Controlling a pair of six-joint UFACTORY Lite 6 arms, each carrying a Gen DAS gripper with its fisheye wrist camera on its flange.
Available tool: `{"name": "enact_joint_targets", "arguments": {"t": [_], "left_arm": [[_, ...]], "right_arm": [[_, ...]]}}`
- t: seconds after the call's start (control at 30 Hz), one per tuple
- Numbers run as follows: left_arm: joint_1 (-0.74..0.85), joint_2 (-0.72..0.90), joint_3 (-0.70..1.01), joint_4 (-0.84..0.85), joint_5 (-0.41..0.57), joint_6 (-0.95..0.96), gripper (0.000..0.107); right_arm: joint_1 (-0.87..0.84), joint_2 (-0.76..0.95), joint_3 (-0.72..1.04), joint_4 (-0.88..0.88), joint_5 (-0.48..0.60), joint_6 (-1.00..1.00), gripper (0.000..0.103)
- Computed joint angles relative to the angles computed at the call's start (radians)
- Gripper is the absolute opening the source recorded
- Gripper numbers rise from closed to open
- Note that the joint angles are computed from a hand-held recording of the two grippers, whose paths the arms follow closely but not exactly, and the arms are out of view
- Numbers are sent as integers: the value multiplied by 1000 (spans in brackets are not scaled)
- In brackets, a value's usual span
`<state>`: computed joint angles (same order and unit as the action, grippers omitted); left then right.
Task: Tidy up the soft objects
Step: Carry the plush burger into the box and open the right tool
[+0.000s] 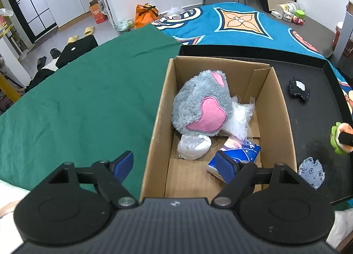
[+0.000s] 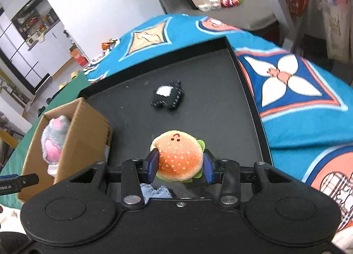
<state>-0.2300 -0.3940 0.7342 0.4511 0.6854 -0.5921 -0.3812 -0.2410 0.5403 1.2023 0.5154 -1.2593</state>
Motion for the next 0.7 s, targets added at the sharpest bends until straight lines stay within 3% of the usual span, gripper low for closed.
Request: {"name": "enact_joint_targets", "arguments": {"t": [0.7], "left_arm": [[163, -158, -48, -200, -12, 276, 80]], "right_arm": [[141, -273, 5, -235, 9, 351, 41]]}}
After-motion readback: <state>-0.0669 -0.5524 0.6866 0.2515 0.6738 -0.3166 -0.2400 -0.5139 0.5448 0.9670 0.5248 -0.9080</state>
